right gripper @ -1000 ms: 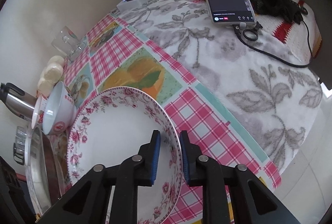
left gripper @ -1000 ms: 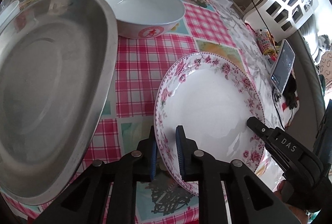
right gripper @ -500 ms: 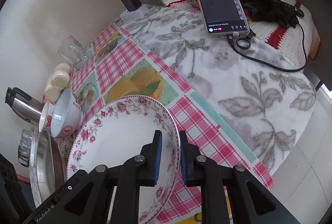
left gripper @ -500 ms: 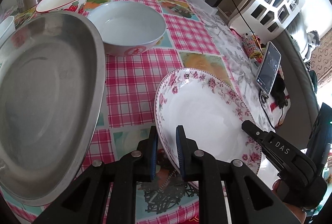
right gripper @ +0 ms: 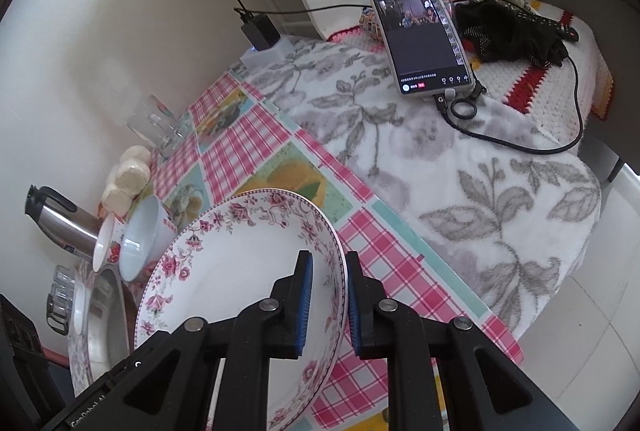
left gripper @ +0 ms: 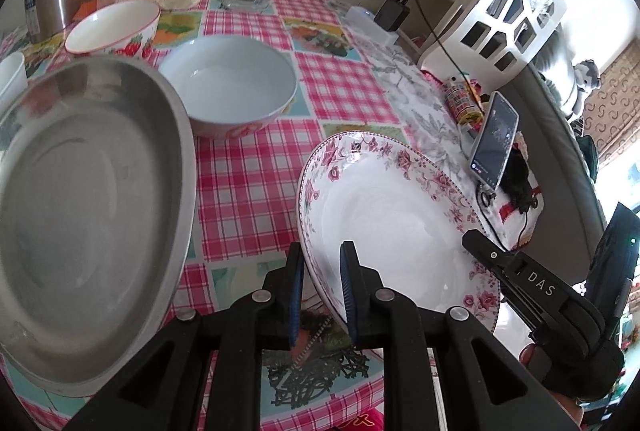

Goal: Organize plates and bowls
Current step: 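Lift the floral plate with both grippers and carry it toward the basin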

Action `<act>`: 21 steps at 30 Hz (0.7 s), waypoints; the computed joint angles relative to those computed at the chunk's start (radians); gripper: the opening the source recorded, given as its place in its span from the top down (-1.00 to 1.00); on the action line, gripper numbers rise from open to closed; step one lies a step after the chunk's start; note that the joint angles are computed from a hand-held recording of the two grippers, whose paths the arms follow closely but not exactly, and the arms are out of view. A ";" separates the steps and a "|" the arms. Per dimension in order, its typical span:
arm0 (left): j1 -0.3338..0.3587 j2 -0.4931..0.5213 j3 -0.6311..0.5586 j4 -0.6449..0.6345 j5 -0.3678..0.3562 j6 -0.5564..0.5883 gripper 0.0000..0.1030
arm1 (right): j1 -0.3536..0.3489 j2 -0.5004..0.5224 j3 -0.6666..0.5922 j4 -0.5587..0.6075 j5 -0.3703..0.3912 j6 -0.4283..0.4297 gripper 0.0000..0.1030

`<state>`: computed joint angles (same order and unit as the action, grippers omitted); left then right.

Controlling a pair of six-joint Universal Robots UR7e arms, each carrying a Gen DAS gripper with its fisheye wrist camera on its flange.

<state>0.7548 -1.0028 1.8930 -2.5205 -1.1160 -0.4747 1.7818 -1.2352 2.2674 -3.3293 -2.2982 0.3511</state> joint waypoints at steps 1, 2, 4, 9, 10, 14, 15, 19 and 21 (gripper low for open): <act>0.000 -0.003 0.001 -0.003 0.000 0.002 0.64 | 0.005 0.003 -0.001 -0.008 -0.004 -0.005 0.67; -0.001 -0.006 0.002 -0.007 -0.002 0.004 0.63 | 0.010 0.004 -0.001 -0.017 -0.007 -0.010 0.67; 0.000 -0.014 0.003 -0.015 -0.006 0.007 0.63 | 0.019 0.009 -0.004 -0.035 -0.012 -0.022 0.67; -0.001 -0.038 0.006 -0.023 -0.001 0.027 0.63 | 0.040 0.024 -0.010 -0.074 -0.009 -0.031 0.67; 0.000 -0.043 0.006 -0.025 0.001 0.030 0.63 | 0.043 0.029 -0.014 -0.076 -0.012 -0.036 0.67; 0.007 -0.061 0.009 -0.032 0.000 0.037 0.63 | 0.062 0.049 -0.032 -0.072 -0.026 -0.037 0.67; 0.009 -0.065 0.008 -0.031 0.001 0.039 0.63 | 0.068 0.055 -0.036 -0.071 -0.028 -0.035 0.67; 0.015 -0.087 0.013 -0.032 0.003 0.050 0.63 | 0.086 0.078 -0.054 -0.069 -0.037 -0.044 0.67; 0.019 -0.097 0.015 -0.035 0.005 0.054 0.63 | 0.095 0.089 -0.062 -0.067 -0.043 -0.047 0.67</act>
<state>0.7739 -1.0998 1.9076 -2.5552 -1.1112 -0.4204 1.8766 -1.1459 2.2050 -3.3965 -2.3412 0.3044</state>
